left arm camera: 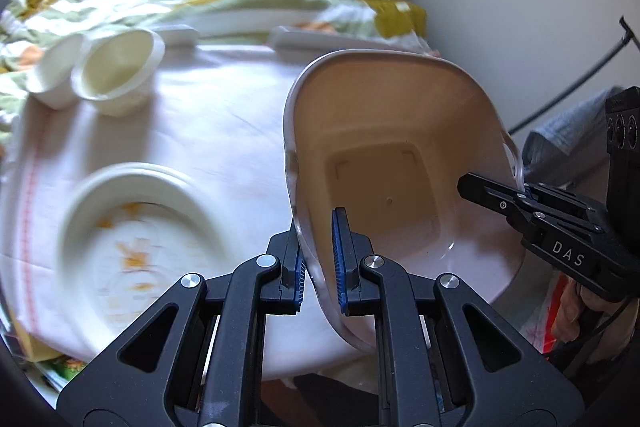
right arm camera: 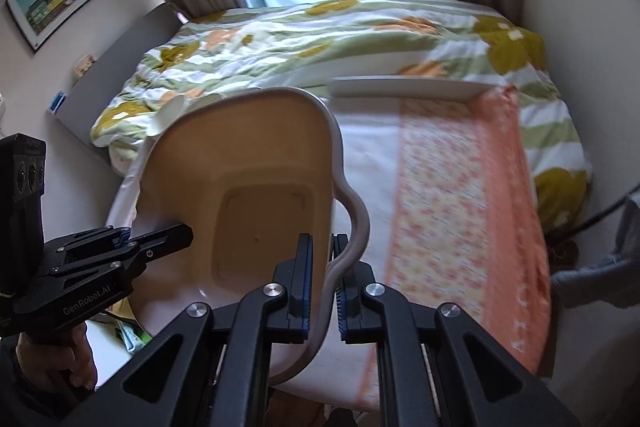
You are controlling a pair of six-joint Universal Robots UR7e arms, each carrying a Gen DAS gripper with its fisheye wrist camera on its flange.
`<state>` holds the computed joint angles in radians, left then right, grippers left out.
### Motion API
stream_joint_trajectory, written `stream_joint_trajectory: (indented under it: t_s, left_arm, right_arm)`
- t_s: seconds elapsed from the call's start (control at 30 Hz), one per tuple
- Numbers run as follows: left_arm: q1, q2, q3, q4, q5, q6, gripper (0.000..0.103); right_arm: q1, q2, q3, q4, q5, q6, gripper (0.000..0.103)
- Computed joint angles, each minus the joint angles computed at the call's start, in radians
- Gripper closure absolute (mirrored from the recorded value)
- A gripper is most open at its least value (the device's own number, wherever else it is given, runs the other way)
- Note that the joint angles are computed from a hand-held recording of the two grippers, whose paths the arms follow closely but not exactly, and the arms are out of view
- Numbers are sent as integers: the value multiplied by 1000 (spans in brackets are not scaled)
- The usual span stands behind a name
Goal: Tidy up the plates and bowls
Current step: 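Carry the pink basin onto the orange patterned runner and lower it, then open both grippers to release the pink basin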
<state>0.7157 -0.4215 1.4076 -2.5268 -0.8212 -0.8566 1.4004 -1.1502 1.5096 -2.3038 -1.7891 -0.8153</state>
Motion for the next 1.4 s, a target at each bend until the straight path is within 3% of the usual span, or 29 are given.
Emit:
stream_joint_trajectory:
  t_s: [0.2,0.4,1.03,1.13,1.2,1.27,1.3,1.37,1.4]
  left_arm:
    - [38,158,-195,61,-49,42,93]
    - [57,234,-291,126,-55,32,93]
    - [62,277,-386,273,-21,47,92]
    - [60,278,-399,302,-12,51,74]
    - [59,279,-404,304,-3,53,29]
    - [55,275,-393,274,13,61,18]
    - [55,273,-395,273,17,62,17]
    - [57,274,-411,299,16,52,17]
    - [58,272,-412,301,17,50,17]
  right_arm:
    - [-70,50,-55,-37,-35,-15,94]
    - [-116,90,-96,-25,-29,-31,94]
    - [-129,103,-118,18,-41,-20,94]
    - [-128,106,-126,28,-48,-22,94]
    - [-125,107,-124,20,-57,-29,93]
    - [-123,103,-116,6,-58,-46,81]
    - [-122,99,-112,3,-54,-58,74]
    - [-123,90,-102,-8,-40,-83,24]
    - [-124,84,-95,-14,-30,-98,15]
